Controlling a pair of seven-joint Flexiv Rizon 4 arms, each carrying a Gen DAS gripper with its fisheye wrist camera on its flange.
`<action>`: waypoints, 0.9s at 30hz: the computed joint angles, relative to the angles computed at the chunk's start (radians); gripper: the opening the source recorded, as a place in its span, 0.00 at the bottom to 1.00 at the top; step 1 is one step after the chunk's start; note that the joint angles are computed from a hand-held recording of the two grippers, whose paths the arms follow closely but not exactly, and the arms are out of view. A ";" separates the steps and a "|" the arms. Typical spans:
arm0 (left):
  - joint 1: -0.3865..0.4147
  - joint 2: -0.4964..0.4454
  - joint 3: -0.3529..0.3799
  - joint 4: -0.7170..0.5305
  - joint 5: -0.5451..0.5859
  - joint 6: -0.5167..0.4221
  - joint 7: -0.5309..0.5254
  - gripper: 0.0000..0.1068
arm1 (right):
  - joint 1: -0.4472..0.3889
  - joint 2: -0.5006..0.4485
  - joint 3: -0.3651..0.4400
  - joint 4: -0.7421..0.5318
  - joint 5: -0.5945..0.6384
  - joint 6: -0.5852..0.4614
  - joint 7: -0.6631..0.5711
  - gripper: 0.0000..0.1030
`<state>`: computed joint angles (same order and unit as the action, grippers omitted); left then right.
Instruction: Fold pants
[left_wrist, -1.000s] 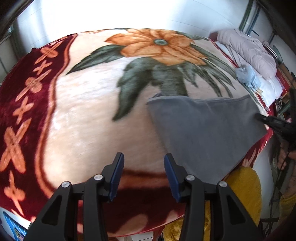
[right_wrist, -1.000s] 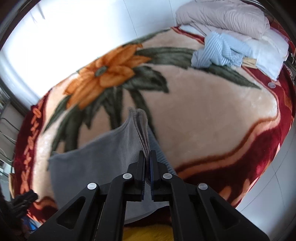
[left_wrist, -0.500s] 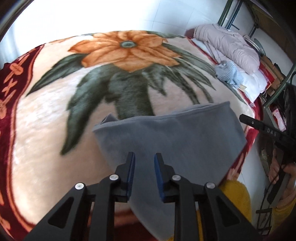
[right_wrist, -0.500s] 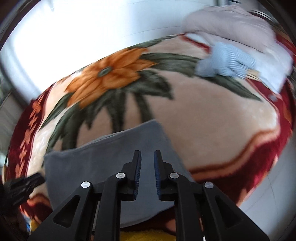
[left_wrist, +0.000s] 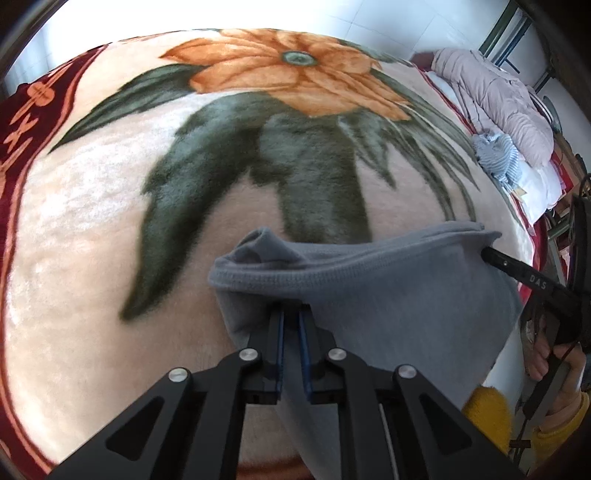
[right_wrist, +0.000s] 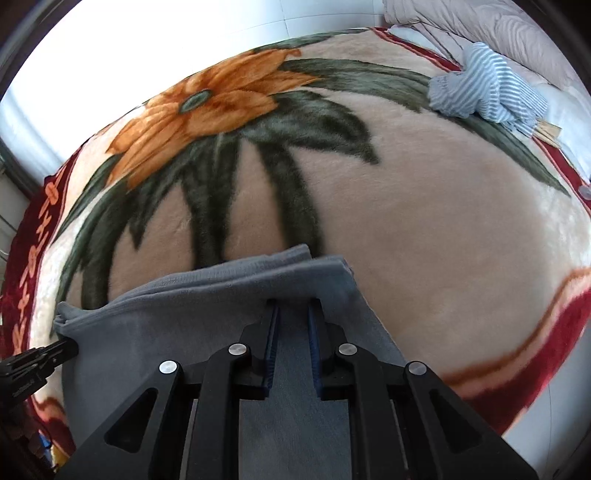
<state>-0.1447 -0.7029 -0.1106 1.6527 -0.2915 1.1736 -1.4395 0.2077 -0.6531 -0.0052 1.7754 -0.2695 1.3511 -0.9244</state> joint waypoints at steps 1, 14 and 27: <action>0.011 0.019 -0.015 0.030 -0.010 0.016 0.008 0.09 | 0.001 0.015 0.000 0.017 0.002 0.003 0.003 0.15; 0.095 0.174 -0.134 0.311 -0.184 0.102 0.100 0.26 | 0.018 0.112 0.008 0.212 -0.005 0.010 0.042 0.15; 0.036 0.156 -0.123 0.310 -0.251 0.090 0.136 0.43 | 0.075 0.176 -0.053 0.295 -0.048 0.061 0.147 0.31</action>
<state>-0.1086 -0.5469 -0.2334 1.9630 -0.5425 1.2639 -1.3030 0.2830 -0.4769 -0.0580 2.0701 -0.3170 1.4124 -0.7772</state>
